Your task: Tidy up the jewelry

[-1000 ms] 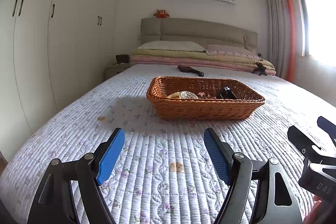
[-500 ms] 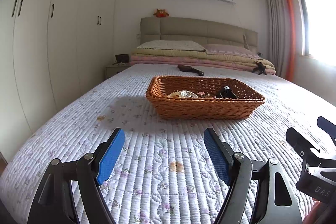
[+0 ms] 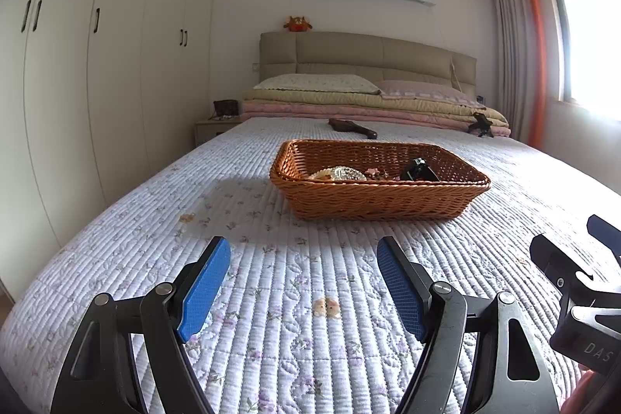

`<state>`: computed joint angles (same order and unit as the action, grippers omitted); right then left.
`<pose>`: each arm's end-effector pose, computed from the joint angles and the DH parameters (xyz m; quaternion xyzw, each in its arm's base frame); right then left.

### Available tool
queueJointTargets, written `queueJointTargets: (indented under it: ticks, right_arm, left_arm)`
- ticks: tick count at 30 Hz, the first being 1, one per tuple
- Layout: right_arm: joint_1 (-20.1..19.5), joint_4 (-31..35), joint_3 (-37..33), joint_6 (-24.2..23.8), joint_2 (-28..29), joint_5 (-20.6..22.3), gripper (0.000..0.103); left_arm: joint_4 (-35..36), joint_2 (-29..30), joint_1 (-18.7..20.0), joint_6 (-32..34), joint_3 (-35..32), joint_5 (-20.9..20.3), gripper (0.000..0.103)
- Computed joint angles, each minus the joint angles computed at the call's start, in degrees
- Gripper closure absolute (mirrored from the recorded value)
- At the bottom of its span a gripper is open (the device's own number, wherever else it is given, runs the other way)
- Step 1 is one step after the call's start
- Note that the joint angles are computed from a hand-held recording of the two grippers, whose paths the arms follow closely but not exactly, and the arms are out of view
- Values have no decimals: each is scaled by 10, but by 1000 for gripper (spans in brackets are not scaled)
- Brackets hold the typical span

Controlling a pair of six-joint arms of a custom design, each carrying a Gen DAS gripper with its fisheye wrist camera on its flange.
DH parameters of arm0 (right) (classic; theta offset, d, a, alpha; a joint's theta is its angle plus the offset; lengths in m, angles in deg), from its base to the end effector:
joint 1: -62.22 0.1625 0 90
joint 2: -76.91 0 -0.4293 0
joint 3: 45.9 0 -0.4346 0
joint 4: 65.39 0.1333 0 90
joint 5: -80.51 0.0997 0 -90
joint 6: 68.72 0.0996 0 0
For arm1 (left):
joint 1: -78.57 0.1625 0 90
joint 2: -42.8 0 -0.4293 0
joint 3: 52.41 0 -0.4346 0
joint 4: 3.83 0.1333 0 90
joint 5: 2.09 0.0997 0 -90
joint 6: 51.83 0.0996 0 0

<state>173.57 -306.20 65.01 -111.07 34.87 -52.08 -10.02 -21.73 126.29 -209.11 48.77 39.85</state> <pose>0.2660 -0.4995 0.1330 0.1690 -0.7232 0.5507 0.3809 -0.2099 -0.5391 0.1710 0.2554 0.7773 -0.5069 0.2713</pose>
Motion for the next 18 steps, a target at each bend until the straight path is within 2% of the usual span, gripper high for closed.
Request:
queueJointTargets:
  ticks: [18]
  right_arm:
    - [-3, 4, 1, 5, 1, 3, 1]
  left_arm:
    - [-4, 0, -2, 8, 1, -5, 24]
